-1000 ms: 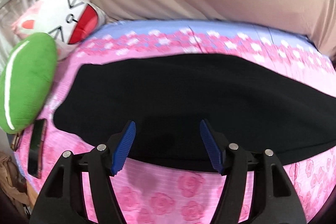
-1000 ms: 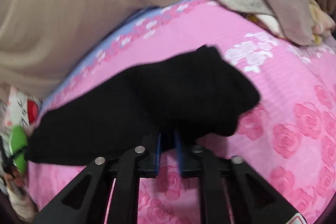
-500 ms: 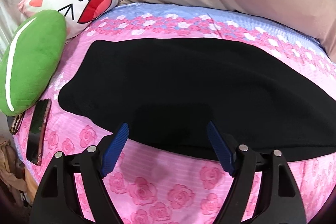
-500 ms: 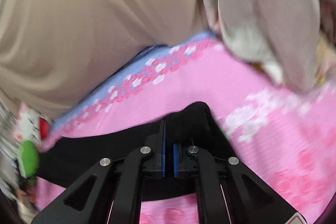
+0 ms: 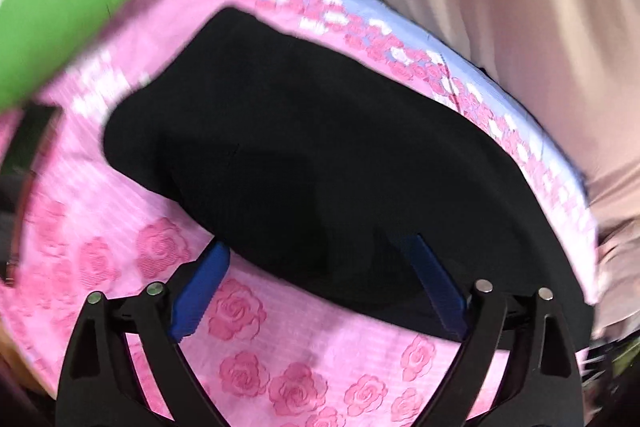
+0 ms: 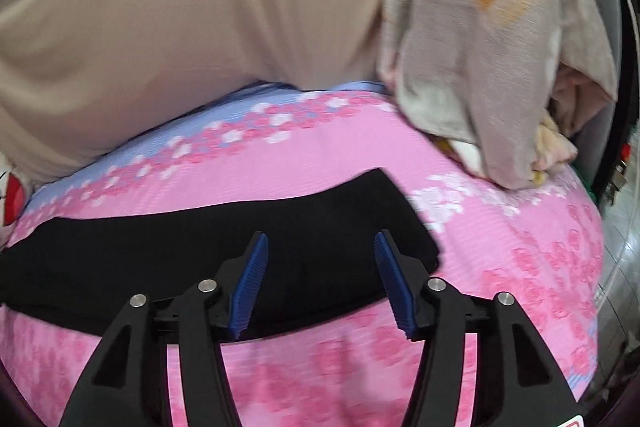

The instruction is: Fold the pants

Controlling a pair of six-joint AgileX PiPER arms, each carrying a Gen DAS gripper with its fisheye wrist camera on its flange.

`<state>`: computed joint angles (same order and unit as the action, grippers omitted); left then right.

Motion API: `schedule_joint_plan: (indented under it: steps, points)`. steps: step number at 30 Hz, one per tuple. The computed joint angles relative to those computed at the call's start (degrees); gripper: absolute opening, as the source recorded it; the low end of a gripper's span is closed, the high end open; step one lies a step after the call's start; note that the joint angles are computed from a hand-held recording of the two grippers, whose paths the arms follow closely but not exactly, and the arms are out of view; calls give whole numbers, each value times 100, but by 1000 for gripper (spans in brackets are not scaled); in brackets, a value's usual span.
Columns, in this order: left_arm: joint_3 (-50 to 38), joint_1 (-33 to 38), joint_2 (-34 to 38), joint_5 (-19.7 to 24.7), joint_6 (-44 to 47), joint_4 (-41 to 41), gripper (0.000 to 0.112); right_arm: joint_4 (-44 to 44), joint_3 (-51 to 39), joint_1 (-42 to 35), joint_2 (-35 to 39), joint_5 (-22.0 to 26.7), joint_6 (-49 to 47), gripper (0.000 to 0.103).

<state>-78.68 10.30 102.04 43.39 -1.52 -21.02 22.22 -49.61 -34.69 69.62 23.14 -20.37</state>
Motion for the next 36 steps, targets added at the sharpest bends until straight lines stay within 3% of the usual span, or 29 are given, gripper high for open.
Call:
schedule_joint_plan:
  steps: [1,2,3,6,8,11,13,17,21,23,25,27,29,30,31,33,36]
  points:
    - [-132,57,142,133,202,-140,29,-375,12,260,-52,-19,457,55]
    - [-286,60,289,266,178,-52,12,-745,40,563,-114,-6,901,55]
    - [-398,39,345,346,32,121,5,-1100,17,842,-115,-15,1325,55]
    - [-277,81,-119,308,257,229,4,-2274,-71,1554,-221,118,2672,55]
    - [-378,155,-160,474,252,508,4,-2533,-71,1847,-364,181,3007,57]
    - [-600,-58,321,640,-150,1517,4,-3427,-10,2061,-232,236,3834,61]
    - [-303,-330,102,372,-475,2120,10,-3328,40,1913,-125,274,3777,61]
    - [86,-782,-628,355,-1453,3096,21,-2348,186,1051,-266,188,2618,62]
    - [398,-1851,-1202,434,-3129,4882,46,-1314,-365,-252,425,233,1153,65]
    - [236,-2377,-1146,668,-3696,5543,56,-1254,-844,-634,1014,295,858,65]
    - [114,-3014,-1009,834,-4344,6204,63,-373,-1378,-971,1528,525,-134,65]
    - [-145,-3417,-736,935,-4588,6372,68,392,-2011,-1152,2095,871,-982,65]
    - [-493,-3654,-442,1025,-4513,6225,69,473,-2563,-1107,2591,1125,-1170,64]
    - [-717,-3788,-246,1092,-4507,6139,69,562,-2834,-1092,2848,1291,-1317,56]
    - [-846,-3879,-134,1134,-4516,6100,69,665,-3127,-1087,3100,1565,-1456,3]
    - [-1100,-3977,109,1270,-4529,6096,69,611,-3394,-981,3238,1817,-1446,6]
    - [-1179,-4100,270,1394,-4573,6252,70,954,-2939,-1094,2765,1302,-2022,7]
